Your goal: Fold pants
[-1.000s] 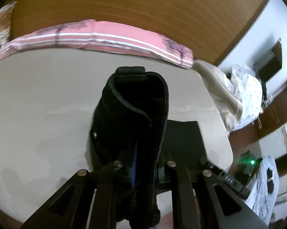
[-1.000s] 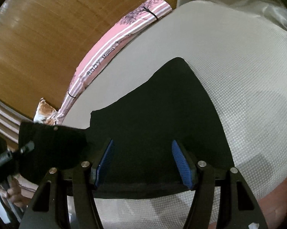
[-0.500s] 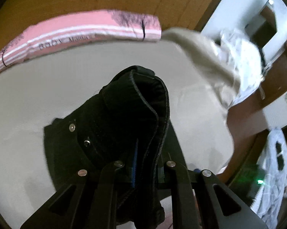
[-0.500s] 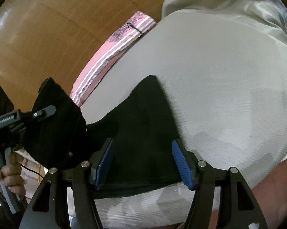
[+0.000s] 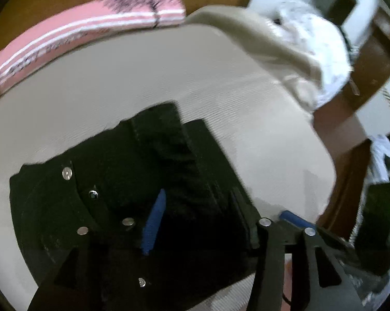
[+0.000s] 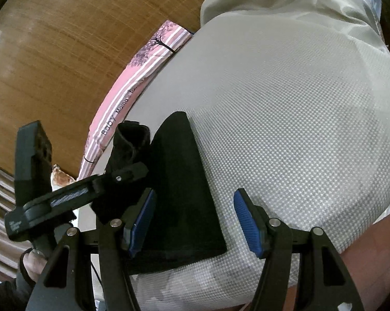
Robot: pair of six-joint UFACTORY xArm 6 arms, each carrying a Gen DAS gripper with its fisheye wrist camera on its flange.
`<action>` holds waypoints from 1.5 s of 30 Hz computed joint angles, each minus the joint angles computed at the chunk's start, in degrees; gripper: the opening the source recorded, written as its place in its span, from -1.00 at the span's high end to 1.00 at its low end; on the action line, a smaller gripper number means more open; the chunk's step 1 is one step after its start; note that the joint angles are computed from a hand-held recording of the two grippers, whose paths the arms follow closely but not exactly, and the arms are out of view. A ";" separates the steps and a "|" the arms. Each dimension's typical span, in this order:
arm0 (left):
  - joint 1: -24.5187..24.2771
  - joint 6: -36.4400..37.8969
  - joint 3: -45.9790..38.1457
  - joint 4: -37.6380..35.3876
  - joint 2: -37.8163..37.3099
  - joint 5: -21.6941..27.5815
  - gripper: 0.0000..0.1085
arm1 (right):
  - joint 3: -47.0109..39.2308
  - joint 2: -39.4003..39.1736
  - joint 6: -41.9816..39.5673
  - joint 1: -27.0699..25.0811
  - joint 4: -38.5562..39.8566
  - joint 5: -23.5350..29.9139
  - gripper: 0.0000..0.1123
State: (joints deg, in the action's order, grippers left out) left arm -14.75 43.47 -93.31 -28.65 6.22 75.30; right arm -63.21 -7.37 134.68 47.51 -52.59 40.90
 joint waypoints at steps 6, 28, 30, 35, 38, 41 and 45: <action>7.77 8.00 -1.32 -8.30 -0.92 4.68 -0.19 | -2.60 2.04 -4.35 -0.76 1.33 -2.07 -0.08; 15.34 16.68 10.49 -2.30 -3.24 -11.34 -0.29 | -10.88 14.62 -47.09 -11.55 30.01 -19.19 -0.06; 15.63 16.38 9.91 -2.52 -2.89 -10.50 -0.29 | -10.05 15.08 -51.21 -11.98 35.14 -23.01 0.18; 18.27 13.76 4.09 -7.31 0.16 -3.85 -0.29 | -10.72 15.08 -44.11 -11.30 30.71 -24.05 0.73; 19.37 11.83 1.25 -9.12 1.79 -2.34 -0.29 | -14.64 14.73 -39.46 -9.63 24.77 -16.93 0.82; 19.46 11.76 0.04 -8.76 2.36 -2.21 -0.29 | -17.78 14.45 -38.34 -8.01 22.07 -10.48 0.83; 19.54 12.68 -0.24 -8.75 2.46 -0.97 -0.29 | -15.86 11.68 -32.63 -6.92 18.53 -6.08 0.84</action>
State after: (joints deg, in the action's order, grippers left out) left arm 4.79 56.16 -93.54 -37.41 8.67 74.33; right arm -79.07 4.31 102.05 40.59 -34.07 34.82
